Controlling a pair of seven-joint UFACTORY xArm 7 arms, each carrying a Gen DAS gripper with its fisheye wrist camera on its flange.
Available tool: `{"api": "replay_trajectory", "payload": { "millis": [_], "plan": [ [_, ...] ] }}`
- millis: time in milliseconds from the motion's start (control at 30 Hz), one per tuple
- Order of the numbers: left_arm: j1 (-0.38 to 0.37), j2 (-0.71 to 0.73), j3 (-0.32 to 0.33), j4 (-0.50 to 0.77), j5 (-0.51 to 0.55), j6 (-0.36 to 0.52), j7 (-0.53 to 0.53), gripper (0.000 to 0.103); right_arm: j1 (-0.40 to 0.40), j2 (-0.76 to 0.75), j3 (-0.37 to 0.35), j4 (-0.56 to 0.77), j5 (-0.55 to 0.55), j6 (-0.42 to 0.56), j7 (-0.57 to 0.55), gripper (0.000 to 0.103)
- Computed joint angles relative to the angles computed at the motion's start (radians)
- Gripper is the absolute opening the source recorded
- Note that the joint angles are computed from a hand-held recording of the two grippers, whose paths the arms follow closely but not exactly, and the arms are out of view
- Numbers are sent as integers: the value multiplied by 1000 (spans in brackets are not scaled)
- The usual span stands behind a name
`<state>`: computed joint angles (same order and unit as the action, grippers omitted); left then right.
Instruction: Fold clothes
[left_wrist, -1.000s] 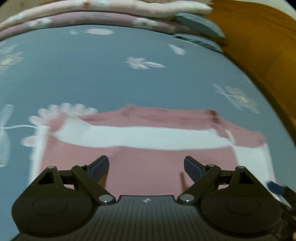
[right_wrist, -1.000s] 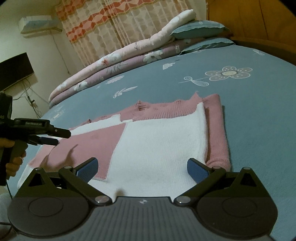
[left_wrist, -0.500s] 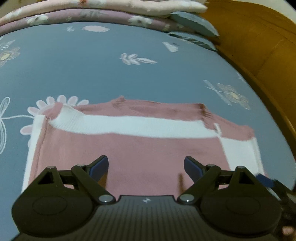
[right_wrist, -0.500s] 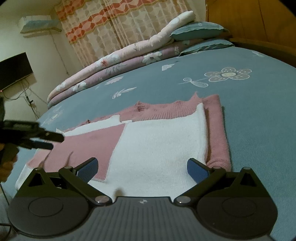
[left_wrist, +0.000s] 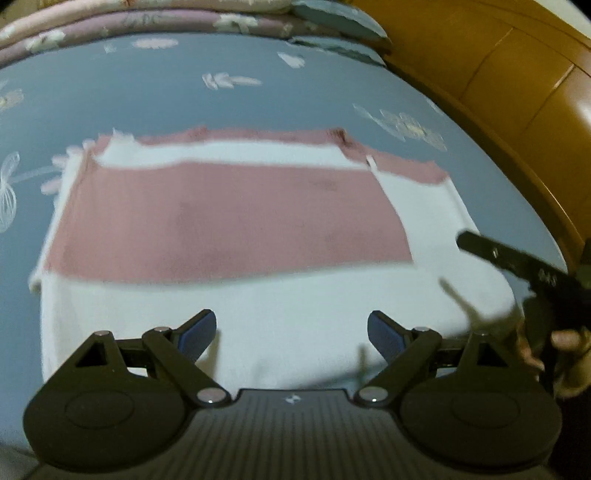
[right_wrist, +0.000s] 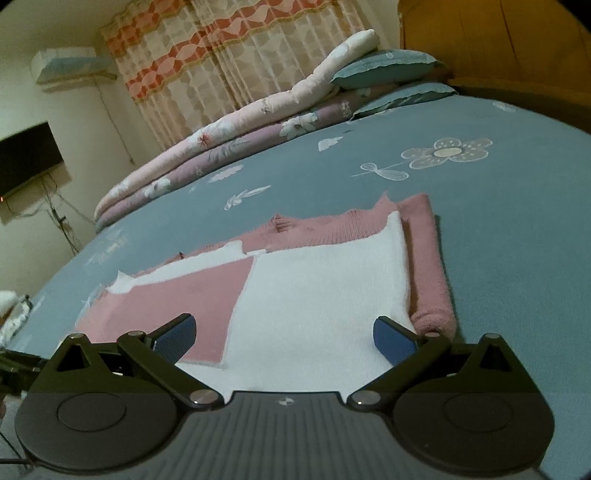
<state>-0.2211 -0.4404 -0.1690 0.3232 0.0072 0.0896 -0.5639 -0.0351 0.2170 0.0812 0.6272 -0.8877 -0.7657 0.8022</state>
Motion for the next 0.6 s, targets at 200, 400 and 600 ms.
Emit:
{"api": "replay_trajectory", "payload": {
  "millis": [200,400,600],
  "plan": [
    [-44,-80,27,-57,-37,-1,-2,89,5,-53,-4,-37,-10,41,-7,103],
    [5,-206,-8,-111,-27,-2,-40,90,0,-142,-25,-58,-263,3,247,103],
    [65,-328,-41,-161,6,31,-90,91,88,-115,-2,-12,-372,16,328,103]
  ]
}}
